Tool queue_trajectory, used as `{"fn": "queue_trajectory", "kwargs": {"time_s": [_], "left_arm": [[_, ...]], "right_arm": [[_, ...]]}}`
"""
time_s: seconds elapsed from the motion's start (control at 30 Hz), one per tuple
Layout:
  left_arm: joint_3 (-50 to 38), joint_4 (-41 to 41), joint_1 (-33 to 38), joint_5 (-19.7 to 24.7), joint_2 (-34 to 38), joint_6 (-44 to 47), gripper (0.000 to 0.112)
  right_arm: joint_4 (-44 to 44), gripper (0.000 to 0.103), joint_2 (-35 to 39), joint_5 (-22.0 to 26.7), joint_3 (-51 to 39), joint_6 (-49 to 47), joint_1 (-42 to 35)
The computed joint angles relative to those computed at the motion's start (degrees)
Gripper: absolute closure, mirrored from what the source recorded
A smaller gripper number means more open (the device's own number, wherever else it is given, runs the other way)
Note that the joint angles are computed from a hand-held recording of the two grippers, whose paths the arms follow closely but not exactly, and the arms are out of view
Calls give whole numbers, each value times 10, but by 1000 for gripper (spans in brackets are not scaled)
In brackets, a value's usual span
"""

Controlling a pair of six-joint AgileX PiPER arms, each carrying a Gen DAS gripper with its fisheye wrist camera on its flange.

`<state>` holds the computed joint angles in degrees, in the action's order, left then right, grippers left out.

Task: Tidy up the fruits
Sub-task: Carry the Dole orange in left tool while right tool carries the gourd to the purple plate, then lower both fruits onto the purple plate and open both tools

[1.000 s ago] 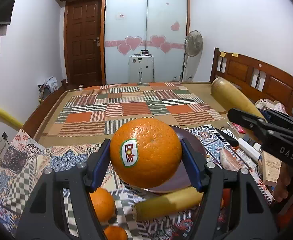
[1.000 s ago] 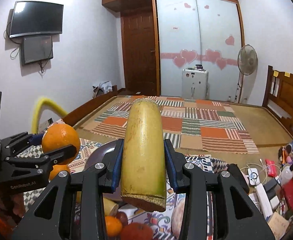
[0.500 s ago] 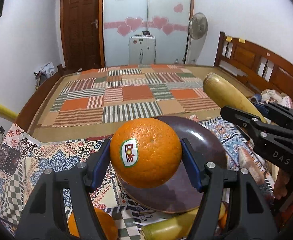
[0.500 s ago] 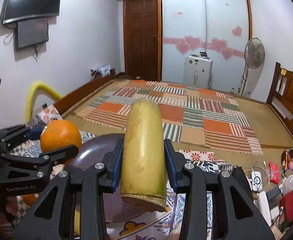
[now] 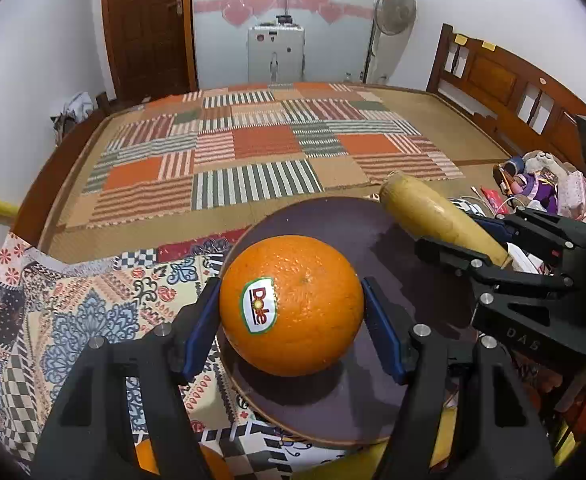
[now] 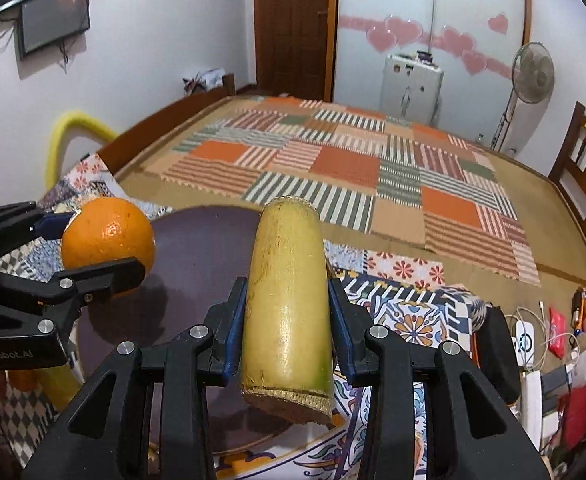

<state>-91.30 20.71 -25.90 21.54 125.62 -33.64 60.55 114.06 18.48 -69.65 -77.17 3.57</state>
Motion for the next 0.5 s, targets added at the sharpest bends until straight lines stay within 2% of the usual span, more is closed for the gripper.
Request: {"fn": "queue_trajectory", "kwargs": {"time_s": [0.13,0.27,0.5], "left_arm": [[-22,-9,0,19,17,16,44],[-34,-53,7,25,25,52,44],[-61,-109,16,47,44,99,44]], "right_arm": [[-60,68,14,8,-21,63,2],[-87,68,22,25,-35,91,1],[-154,68,26,17,-43,150,15]]}}
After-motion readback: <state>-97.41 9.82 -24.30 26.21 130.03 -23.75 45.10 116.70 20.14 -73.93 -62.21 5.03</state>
